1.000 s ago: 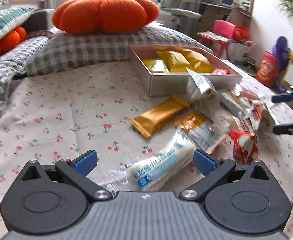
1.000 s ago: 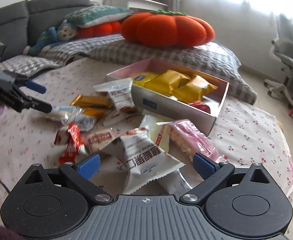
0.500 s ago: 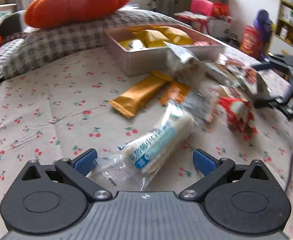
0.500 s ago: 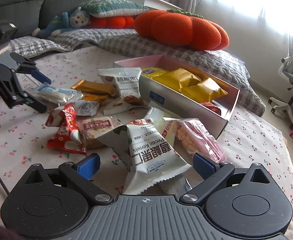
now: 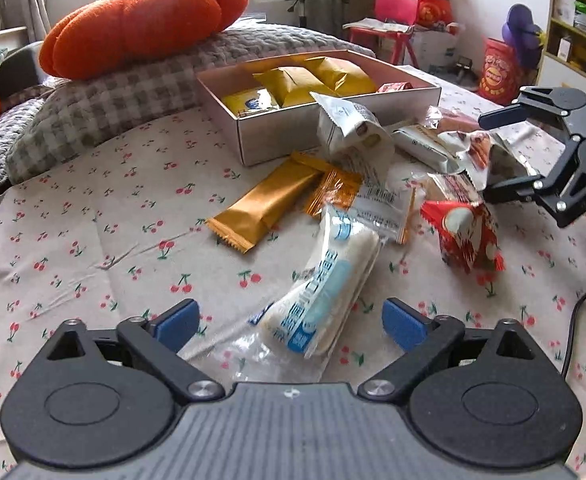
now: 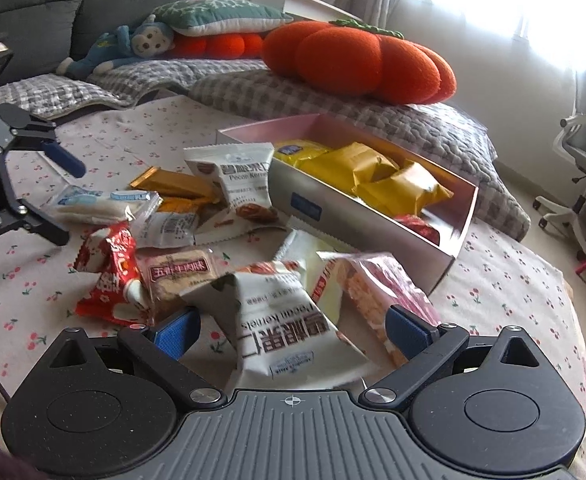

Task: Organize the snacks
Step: 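Grasp the white-blue bread bag with the left tool while the right tool grasps a white Pecan Kernels pack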

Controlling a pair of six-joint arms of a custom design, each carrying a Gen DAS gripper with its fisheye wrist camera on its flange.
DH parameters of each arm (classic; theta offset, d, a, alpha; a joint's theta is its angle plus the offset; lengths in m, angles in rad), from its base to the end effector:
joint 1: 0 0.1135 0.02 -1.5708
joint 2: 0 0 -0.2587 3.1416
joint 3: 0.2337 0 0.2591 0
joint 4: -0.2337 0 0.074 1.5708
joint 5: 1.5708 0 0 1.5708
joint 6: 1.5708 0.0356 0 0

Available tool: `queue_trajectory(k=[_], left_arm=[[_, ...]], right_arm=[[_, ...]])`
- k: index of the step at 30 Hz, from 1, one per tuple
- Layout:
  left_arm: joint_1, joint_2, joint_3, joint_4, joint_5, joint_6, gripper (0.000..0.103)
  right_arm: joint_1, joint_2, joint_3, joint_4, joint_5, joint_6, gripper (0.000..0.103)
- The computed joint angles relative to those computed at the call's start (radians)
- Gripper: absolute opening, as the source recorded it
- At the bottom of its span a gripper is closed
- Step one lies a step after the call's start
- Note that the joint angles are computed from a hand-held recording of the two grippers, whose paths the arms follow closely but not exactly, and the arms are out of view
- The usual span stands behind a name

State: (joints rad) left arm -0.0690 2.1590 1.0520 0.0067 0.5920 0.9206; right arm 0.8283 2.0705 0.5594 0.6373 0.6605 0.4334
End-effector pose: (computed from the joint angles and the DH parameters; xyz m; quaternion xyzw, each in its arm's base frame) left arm 0.3746 -0.0458 0.0378 0.5015 0.7863 -0.1662 0.3202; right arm 0.2084 0.1948 0.0142 -0.0658 0.8935 -0.0556 0.4406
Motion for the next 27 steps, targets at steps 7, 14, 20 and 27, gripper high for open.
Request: queue_trajectory(k=[7, 14, 20, 27], left_arm=[[-0.036, 0.002, 0.035, -0.061, -0.037, -0.020, 0.072], [-0.051, -0.021, 0.018, -0.058, -0.064, -0.070, 0.044], [-0.085, -0.063, -0.009, -0.038, -0.138, -0.127, 0.026], [-0.107, -0.085, 0.000, -0.047, -0.190, -0.237, 0.019]], right_arm=[[0.008, -0.019, 0.008, -0.043, 0.005, -0.010, 0.089], [0.031, -0.048, -0.017, -0.067, 0.006, 0.002, 0.056], [0.053, -0.083, -0.036, -0.093, 0.020, 0.021, 0.042], [0.080, -0.131, -0.037, -0.166, 0.031, 0.040, 0.039]])
